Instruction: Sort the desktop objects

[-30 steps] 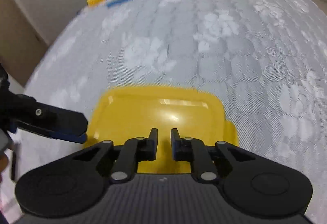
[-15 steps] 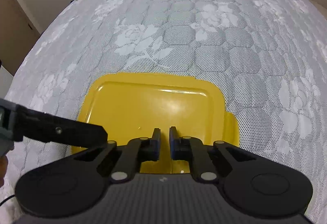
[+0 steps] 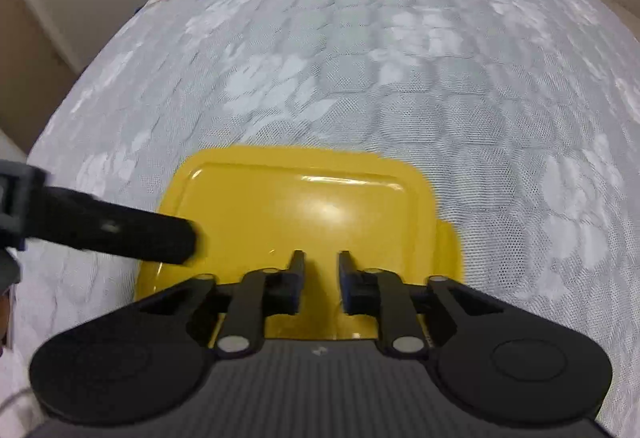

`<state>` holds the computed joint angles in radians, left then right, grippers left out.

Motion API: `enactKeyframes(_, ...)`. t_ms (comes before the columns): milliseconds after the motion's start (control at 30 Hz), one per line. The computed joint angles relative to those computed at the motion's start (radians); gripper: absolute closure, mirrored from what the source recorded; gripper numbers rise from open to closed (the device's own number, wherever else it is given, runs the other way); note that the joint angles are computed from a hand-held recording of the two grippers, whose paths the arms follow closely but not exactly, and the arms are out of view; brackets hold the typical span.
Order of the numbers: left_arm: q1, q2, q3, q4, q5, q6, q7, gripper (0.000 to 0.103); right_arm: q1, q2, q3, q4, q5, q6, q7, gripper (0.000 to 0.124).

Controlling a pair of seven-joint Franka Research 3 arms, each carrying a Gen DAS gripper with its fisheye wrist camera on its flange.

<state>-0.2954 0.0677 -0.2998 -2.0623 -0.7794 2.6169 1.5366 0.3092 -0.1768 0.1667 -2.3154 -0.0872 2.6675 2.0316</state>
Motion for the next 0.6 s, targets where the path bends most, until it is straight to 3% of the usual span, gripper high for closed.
enactKeyframes(33, 0.002, -0.017, 0.006, -0.013, 0.025, 0.017, -0.021, 0.007, -0.017, -0.018, 0.004, -0.013, -0.030, 0.015, 0.044, 0.097)
enactKeyframes(133, 0.015, -0.046, 0.030, -0.047, 0.023, 0.015, -0.085, 0.007, -0.073, -0.064, 0.022, -0.030, -0.117, 0.005, 0.153, 0.068)
enactKeyframes(167, 0.019, -0.045, 0.035, -0.053, -0.001, 0.001, -0.097, 0.007, -0.081, -0.070, 0.019, -0.033, -0.113, -0.007, 0.170, 0.067)
enactKeyframes(400, 0.030, 0.021, 0.026, -0.033, -0.067, -0.054, -0.123, 0.007, -0.055, -0.054, -0.046, -0.053, 0.106, -0.080, 0.148, 0.068)
enactKeyframes(533, 0.015, 0.039, 0.016, 0.001, 0.088, -0.016, -0.235, 0.007, -0.046, -0.052, -0.052, -0.076, 0.198, -0.053, 0.138, 0.074)
enactKeyframes(567, 0.013, 0.039, 0.014, 0.007, 0.122, -0.005, -0.249, 0.007, -0.049, -0.055, -0.046, -0.076, 0.189, -0.047, 0.139, 0.090)
enactKeyframes(600, 0.014, 0.036, 0.009, 0.010, 0.136, 0.007, -0.246, 0.007, -0.056, -0.055, -0.037, -0.067, 0.162, -0.047, 0.143, 0.096)
